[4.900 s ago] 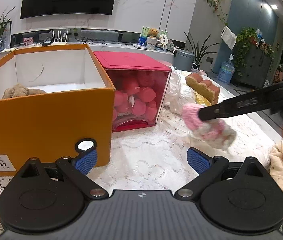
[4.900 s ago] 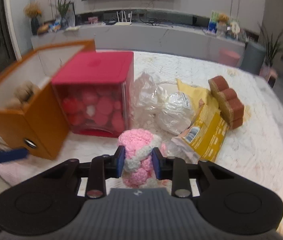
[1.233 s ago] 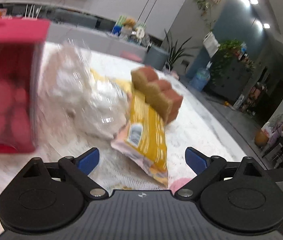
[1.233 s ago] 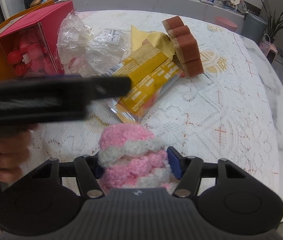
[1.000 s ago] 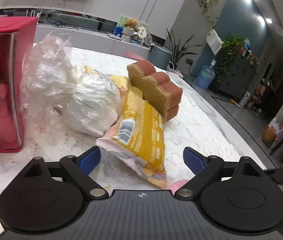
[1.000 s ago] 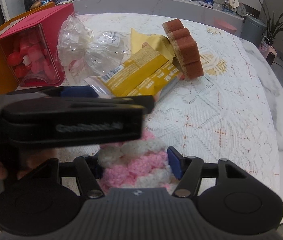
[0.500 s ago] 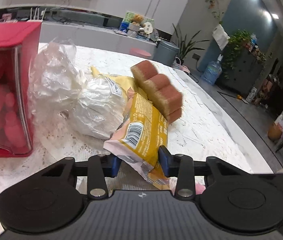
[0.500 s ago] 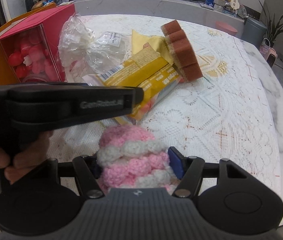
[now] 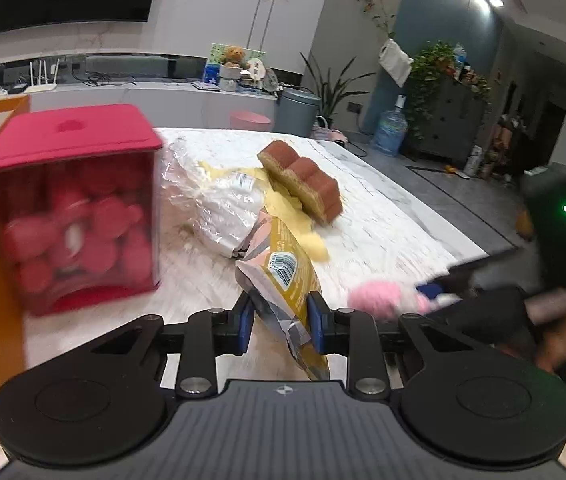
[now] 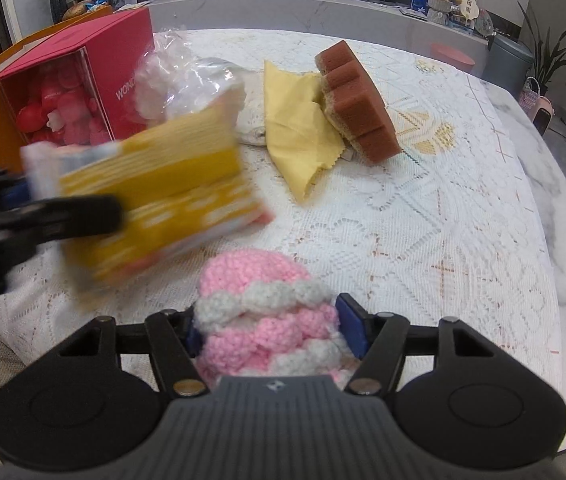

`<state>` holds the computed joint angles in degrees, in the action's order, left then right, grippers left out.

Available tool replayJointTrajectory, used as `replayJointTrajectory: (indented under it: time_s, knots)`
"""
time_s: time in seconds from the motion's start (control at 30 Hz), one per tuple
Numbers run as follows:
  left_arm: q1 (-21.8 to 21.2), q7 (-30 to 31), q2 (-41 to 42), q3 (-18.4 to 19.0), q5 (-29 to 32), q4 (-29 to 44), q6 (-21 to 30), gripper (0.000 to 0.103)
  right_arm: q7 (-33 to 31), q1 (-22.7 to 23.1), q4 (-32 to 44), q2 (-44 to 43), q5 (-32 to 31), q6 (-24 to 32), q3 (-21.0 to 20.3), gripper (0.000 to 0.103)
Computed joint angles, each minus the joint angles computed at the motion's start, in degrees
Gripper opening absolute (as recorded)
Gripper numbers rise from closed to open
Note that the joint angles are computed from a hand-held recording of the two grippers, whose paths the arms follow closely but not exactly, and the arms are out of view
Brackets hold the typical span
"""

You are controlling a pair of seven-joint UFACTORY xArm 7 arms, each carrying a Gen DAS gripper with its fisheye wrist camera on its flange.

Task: Organize soft objects
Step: 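Close the left gripper on the yellow snack bag while the right gripper holds the crocheted ball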

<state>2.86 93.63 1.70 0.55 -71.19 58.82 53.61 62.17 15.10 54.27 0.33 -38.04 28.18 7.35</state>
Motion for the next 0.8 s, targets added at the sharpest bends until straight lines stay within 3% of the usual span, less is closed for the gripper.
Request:
replayJointTrajectory:
  time_s: [0.23, 0.33, 0.47, 0.63, 0.8]
  knots:
    - [3.95, -0.44, 2.65, 2.06, 6.23, 1.82, 10.06, 0.032, 0.64, 0.26, 0.49, 0.23, -0.15, 0.99, 0.05, 0.064]
    - [4.04, -0.36, 3.14, 1.11, 6.1, 1.08, 8.24, 0.043, 1.19, 0.41, 0.66, 0.27, -0.43, 1.33, 0.06, 0.064]
    - [4.35, -1.78, 4.66, 0.37, 6.48, 2.64, 9.48, 0.061, 1.02, 0.33, 0.26, 0.05, -0.45, 0.84, 0.0, 0.064]
    - [3.24, -4.64, 7.28, -1.34, 7.47, 5.32, 7.45, 0.07, 0.55, 0.14, 0.01, -0.06, -0.32, 0.39, -0.02, 0.064]
    - [2.08, -4.83, 8.3, -3.26, 2.89, 4.92, 2.41, 0.083, 0.59, 0.08, -0.02, -0.06, -0.39, 0.32, 0.01, 0.065]
